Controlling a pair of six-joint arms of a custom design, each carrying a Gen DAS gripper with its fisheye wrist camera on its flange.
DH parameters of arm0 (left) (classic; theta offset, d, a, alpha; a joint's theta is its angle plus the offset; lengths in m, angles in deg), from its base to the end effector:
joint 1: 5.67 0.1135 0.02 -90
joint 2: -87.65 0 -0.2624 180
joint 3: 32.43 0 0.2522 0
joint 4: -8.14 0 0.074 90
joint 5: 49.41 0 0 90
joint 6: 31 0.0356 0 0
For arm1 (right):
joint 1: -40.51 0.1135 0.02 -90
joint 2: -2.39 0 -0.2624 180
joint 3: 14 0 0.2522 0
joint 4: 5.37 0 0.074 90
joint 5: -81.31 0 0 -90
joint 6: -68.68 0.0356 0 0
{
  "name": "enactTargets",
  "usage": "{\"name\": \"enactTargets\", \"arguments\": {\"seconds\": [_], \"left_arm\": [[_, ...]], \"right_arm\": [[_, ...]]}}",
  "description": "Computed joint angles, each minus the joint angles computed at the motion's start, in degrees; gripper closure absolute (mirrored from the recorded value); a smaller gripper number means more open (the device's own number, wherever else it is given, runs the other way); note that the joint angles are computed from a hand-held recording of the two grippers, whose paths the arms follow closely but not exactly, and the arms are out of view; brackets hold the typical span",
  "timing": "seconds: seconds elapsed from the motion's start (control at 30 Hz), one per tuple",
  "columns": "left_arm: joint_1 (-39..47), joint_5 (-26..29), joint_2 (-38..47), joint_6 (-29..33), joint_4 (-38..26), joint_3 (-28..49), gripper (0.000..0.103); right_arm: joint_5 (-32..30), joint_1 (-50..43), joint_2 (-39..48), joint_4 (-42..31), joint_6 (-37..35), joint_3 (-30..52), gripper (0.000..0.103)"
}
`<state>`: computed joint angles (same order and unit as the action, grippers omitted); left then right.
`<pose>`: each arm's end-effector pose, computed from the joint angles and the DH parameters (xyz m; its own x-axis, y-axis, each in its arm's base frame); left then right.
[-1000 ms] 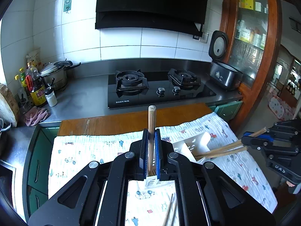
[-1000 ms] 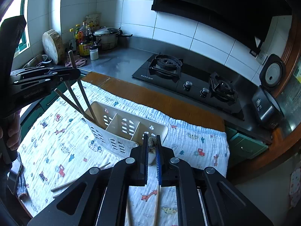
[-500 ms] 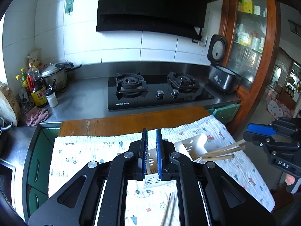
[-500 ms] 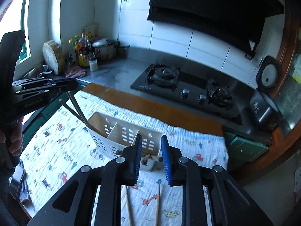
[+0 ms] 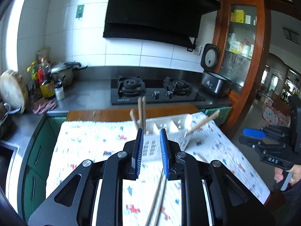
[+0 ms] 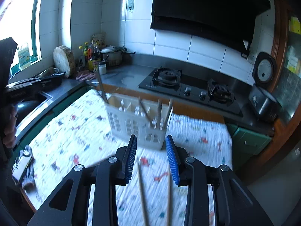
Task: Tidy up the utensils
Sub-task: 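Open both tools to release the chopsticks into the holder, then lower the left tool onto a loose chopstick while the right tool grasps another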
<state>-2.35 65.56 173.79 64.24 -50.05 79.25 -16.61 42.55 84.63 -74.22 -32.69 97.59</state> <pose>0.3197 0.0035 0.4267 -0.5087 0.0534 -0.8593 0.3503 0.9246 -0.1499 0.2883 0.0152 0.4276 -0.5953 -0.2166 -0.7738 -0.2641 0.9622 -0.0662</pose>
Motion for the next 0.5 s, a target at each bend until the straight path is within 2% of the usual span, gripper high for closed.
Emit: {"name": "enactTargets", "arguments": {"seconds": [0.2,0.5], "left_arm": [[2.93,3.39,-10.78,1.22,3.82,-16.93,0.085],[4.57,6.24,-21.92,6.53,6.81,-37.25,0.085]], "right_arm": [[-3.57,-2.20,-11.56,6.74,0.39,-20.37,0.071],[-7.06,-5.53,-22.06,13.83,-2.09,-41.83,0.071]]}}
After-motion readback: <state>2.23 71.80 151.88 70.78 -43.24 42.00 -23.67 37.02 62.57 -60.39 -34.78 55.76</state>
